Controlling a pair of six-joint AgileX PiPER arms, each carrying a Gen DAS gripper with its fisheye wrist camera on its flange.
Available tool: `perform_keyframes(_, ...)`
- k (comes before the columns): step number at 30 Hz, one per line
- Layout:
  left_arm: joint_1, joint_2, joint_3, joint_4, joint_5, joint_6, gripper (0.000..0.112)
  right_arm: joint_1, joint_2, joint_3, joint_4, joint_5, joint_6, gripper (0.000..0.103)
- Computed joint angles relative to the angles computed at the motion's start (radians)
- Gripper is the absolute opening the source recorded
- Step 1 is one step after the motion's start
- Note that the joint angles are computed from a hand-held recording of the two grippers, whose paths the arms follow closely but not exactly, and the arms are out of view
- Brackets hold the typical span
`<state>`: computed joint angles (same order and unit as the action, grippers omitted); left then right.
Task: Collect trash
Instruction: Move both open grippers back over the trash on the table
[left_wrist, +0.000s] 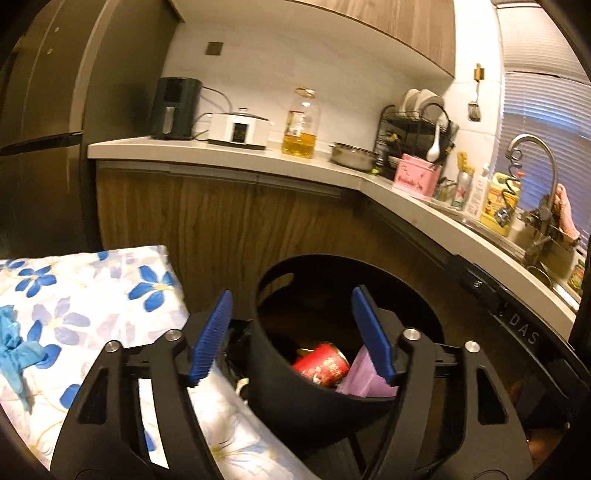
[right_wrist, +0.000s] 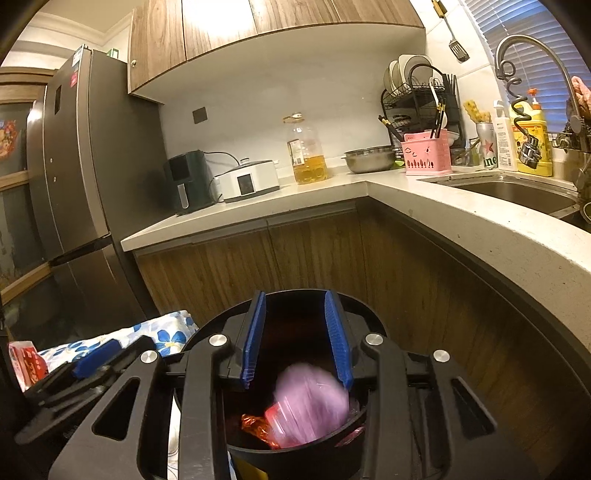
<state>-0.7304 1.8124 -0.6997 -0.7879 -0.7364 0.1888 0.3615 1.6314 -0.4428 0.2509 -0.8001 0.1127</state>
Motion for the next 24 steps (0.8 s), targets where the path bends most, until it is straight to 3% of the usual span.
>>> perform_keyframes(2, -0.008, -0.016, 0.025, -0.026, -0.016, 0.006, 0.076, 0.001, -0.004, 0.007, 0.001, 0.002, 0.003, 0.047)
perform_keyframes(9, -0.101, -0.074, 0.130, -0.256, -0.148, 0.092, 0.096, 0.046, -0.017, 0.041, 0.066, -0.012, -0.014, 0.068)
perform_keyframes(14, -0.177, -0.114, 0.209, -0.399, -0.239, 0.123, 0.097, 0.108, -0.035, 0.073, 0.150, -0.029, -0.051, 0.080)
perform_keyframes(24, -0.321, -0.210, 0.388, -0.637, -0.390, 0.087, 0.097, 0.316, -0.073, 0.106, 0.363, -0.086, -0.176, 0.087)
